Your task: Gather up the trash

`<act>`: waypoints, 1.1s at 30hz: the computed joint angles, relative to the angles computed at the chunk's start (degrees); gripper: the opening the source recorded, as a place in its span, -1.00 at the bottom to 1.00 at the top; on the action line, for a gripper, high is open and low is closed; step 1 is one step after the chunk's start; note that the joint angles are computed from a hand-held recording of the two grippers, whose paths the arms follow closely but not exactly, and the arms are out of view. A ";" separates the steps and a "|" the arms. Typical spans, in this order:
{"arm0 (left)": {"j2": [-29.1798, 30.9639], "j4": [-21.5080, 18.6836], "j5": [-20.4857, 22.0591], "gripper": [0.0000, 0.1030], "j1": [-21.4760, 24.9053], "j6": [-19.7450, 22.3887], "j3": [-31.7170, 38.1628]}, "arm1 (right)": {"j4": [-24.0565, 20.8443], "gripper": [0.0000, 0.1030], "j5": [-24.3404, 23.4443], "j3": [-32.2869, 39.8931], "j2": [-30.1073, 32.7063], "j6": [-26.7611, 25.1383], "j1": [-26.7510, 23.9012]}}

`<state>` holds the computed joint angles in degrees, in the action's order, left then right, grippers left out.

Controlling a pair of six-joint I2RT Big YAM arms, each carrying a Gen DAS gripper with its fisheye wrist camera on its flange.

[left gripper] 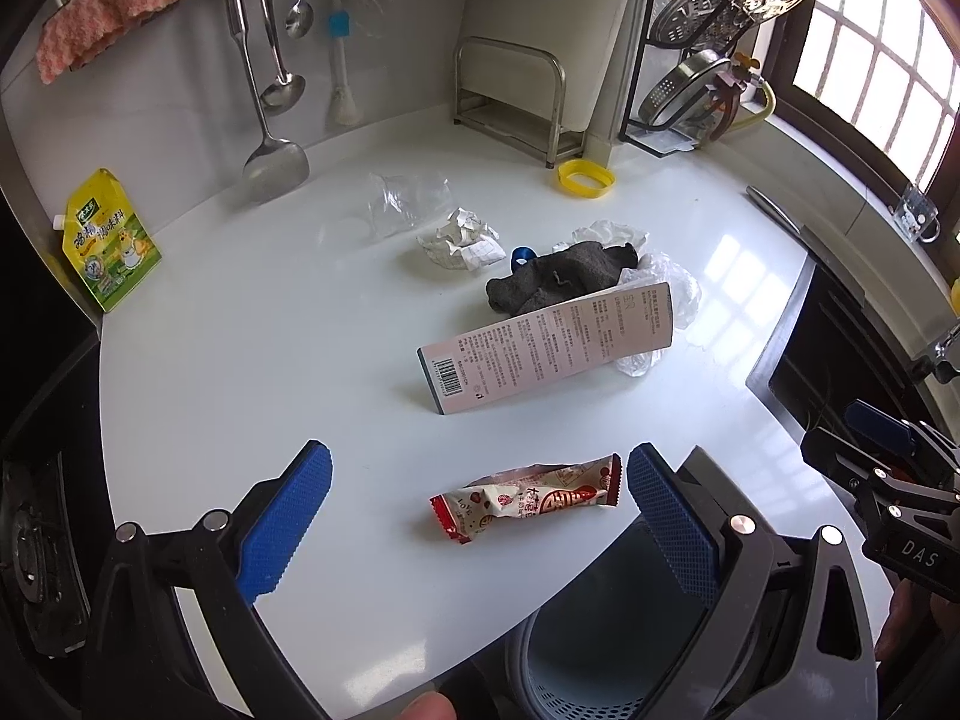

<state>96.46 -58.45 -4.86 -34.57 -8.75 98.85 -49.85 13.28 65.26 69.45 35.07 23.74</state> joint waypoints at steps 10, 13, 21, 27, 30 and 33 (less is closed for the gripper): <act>0.22 -0.19 -0.09 0.88 -0.22 0.62 0.34 | -0.08 0.44 0.52 -0.19 -0.75 0.51 -0.23; -0.11 0.14 -0.49 0.88 -0.35 0.53 0.10 | -0.06 0.44 0.65 -0.32 -1.02 0.59 -0.13; -1.27 0.55 -1.98 0.88 -0.61 0.10 -0.53 | 0.17 0.44 0.66 -0.66 -1.48 0.81 0.10; -1.40 0.26 -1.45 0.88 -0.83 1.18 -1.21 | 0.26 0.44 0.52 -1.18 -1.96 1.23 0.12; -0.49 -0.41 3.25 0.88 -0.48 6.17 -1.76 | 0.07 0.44 0.74 -1.72 -2.43 1.70 0.37; 1.33 -1.64 5.91 0.88 -0.05 14.12 -2.21 | -0.35 0.44 1.07 -2.44 -3.15 2.33 0.38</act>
<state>97.79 -60.09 1.05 -34.62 5.37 96.63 -50.20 14.35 62.82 66.30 37.41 24.12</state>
